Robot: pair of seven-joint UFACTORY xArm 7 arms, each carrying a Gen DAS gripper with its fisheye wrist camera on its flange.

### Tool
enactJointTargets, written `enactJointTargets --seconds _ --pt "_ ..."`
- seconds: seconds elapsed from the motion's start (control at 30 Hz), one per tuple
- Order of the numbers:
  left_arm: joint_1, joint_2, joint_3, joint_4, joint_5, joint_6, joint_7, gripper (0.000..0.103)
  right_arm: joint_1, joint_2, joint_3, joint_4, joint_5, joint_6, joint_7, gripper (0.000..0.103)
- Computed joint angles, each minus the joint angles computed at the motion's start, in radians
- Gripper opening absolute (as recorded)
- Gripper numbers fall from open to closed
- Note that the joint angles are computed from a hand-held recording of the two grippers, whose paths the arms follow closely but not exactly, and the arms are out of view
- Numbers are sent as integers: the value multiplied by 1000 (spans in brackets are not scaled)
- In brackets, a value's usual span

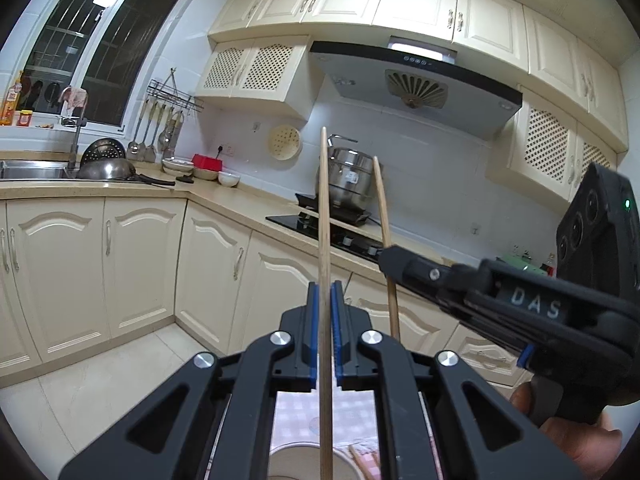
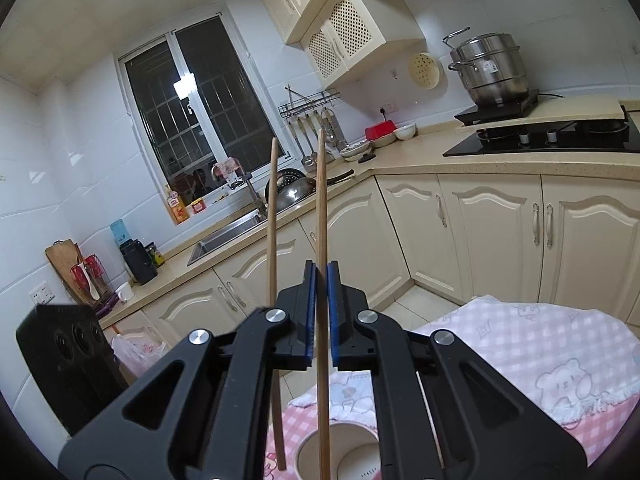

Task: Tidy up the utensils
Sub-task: 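Lower the chopsticks into the pink cup and open both tools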

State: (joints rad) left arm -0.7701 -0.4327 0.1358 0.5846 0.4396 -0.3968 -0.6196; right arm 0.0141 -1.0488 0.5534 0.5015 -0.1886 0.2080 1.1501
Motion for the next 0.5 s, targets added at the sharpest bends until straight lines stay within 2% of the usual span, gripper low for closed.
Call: enactJointTargets --seconds 0.27,0.4,0.5 --pt "154 58 -154 -36 -98 -53 44 6 -28 48 40 -35 0 -44 41 6" --pt "174 68 -173 -52 -96 -63 45 6 -17 63 40 -51 -4 -48 52 6" --pt "167 61 -157 -66 -72 -59 34 6 18 84 23 -56 -4 -32 45 7"
